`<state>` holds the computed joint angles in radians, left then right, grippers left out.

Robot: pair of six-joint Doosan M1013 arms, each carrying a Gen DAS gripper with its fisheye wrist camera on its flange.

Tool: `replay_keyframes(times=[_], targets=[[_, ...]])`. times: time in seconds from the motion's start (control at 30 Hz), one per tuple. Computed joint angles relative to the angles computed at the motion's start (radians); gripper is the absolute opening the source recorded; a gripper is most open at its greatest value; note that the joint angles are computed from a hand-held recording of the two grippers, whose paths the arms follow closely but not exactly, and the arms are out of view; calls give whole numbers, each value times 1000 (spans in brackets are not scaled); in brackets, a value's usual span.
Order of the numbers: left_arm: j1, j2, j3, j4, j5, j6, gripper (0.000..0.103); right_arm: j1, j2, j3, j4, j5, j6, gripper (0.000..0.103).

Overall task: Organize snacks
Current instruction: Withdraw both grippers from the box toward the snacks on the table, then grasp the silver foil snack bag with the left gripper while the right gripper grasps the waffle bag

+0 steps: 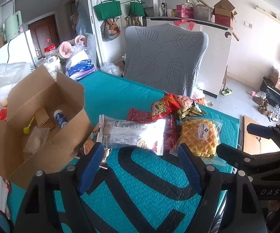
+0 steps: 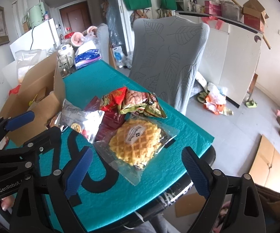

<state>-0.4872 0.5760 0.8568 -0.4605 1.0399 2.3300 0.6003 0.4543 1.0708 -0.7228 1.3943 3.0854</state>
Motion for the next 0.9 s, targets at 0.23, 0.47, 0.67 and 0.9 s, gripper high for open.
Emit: replay_keyframes(times=[0.23,0.47,0.67,0.9], targets=[[4,11,-7,39,-17,-78,78,-36,6,15,62,-46,-1,99],[2,19,-28,73,-66,-166,78,-88,2,47,150,-117,-4,102],[-6,42,-67,94,-45,-202,78,-113,16,38,168,-113,-26,102],[-28,82,-128,150,-5,-277,78,-118,0,82,145,-183,-69,102]])
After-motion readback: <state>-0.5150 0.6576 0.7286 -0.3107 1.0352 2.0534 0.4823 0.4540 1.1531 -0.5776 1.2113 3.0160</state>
